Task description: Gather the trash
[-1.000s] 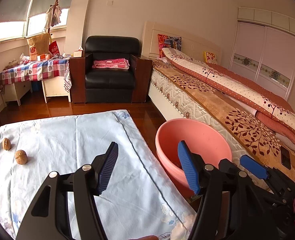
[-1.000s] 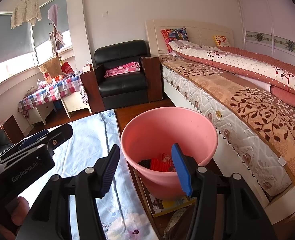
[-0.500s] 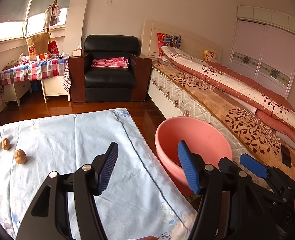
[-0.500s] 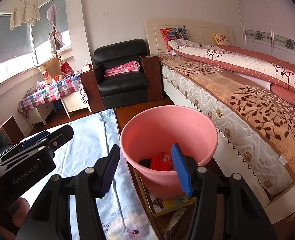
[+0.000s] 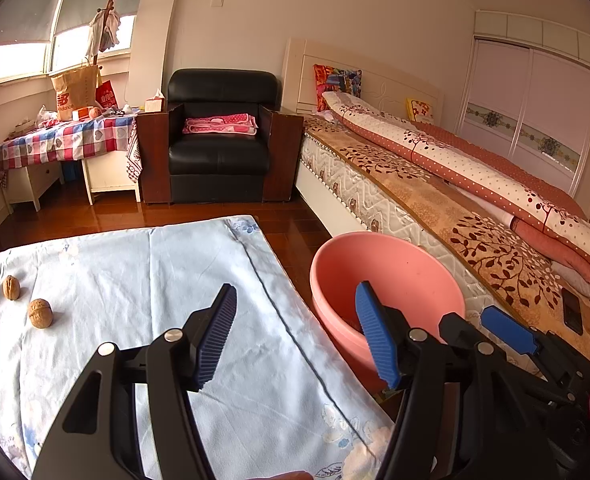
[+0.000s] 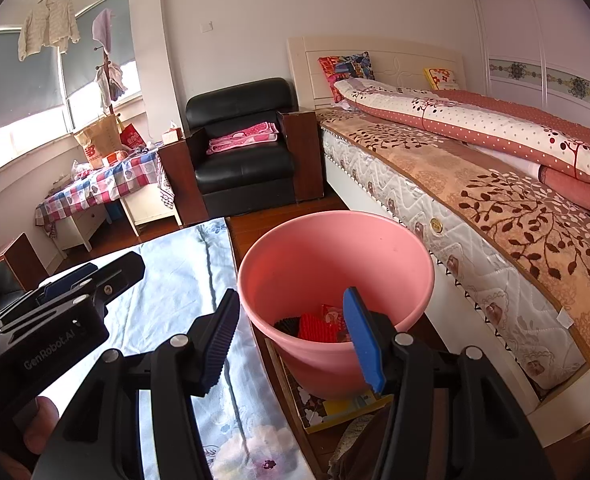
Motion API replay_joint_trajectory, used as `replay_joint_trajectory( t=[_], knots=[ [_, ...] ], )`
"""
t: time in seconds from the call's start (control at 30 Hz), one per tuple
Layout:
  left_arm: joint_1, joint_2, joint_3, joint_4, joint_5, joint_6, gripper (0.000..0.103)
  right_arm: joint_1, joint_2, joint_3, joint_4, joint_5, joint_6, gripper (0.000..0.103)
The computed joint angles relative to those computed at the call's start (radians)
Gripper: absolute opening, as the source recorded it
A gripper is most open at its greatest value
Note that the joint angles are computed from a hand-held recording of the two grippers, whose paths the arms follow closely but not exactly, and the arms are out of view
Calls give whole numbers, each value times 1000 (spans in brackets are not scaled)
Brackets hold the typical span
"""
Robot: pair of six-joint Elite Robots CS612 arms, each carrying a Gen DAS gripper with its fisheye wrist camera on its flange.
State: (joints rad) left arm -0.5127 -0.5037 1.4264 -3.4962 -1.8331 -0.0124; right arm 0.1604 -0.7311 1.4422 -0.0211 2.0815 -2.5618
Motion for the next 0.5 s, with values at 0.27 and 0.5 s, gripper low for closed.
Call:
replay_joint_trajectory(
  t=[0.27,0.5],
  knots=[
    [-1,2,1,0,1,1,62,0,-1,0,1,0,0,54],
    [-1,5,3,0,-1,11,62,-1,0,0,2,-1,3,54]
  ],
)
